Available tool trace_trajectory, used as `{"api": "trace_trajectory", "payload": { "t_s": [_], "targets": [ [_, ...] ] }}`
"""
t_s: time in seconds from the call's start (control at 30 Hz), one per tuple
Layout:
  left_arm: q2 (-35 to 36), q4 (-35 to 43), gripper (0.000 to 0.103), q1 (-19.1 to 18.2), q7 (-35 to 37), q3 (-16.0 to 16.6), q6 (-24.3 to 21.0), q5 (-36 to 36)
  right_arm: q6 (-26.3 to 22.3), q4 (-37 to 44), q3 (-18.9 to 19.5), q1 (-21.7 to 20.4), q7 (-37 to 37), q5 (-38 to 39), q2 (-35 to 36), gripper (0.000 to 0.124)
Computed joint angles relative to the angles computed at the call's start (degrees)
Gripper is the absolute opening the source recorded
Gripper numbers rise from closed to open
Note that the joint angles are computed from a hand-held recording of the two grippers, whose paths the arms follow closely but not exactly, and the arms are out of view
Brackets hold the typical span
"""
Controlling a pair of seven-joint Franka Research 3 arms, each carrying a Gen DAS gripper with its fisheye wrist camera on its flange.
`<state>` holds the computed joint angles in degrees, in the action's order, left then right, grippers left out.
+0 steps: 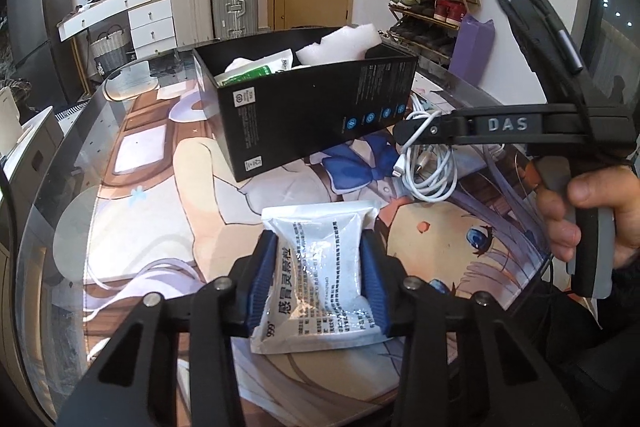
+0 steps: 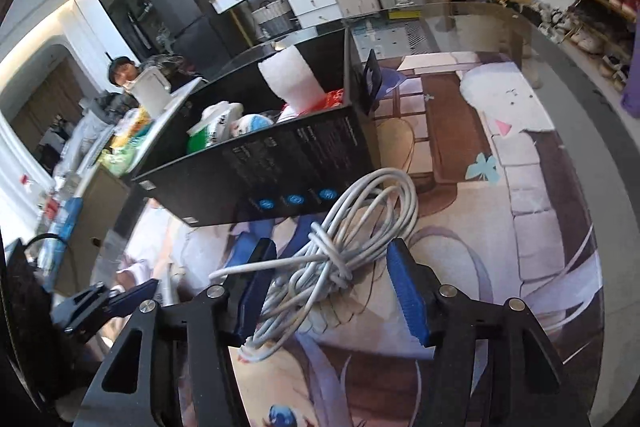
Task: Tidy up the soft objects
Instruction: 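Carry the white packet and white cable into the black box and release both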
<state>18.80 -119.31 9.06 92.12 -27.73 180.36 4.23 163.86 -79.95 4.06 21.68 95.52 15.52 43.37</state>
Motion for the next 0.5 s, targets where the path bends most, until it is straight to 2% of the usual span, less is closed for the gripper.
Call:
{"api": "trace_trajectory", "payload": {
  "t_s": [0.07,0.23,0.37,0.4,0.5],
  "targets": [
    [-0.1,-0.2,0.041,0.6,0.1,-0.6,0.3,-0.2,0.1,0.0,0.0,0.1,-0.2,-0.1,0.0,0.048],
    [0.1,-0.6,0.041,3.0,0.0,-2.9,2.1,-0.3,4.5,-4.7,5.3,-3.9,-6.7,3.5,-2.2,0.034],
    [-0.1,-1.3,0.041,5.3,-1.5,-5.0,3.7,1.2,8.9,-9.5,7.7,-5.8,-11.1,6.3,-4.6,0.029],
    [-0.1,-1.4,0.041,5.5,-2.1,-5.2,4.2,1.7,10.0,-10.5,10.1,-7.7,-13.4,7.6,-4.9,0.028],
    [0.1,-1.3,0.041,7.6,-3.8,-6.9,5.0,3.4,11.6,-12.5,12.1,-9.3,-16.7,9.8,-6.1,0.025]
  ]
}}
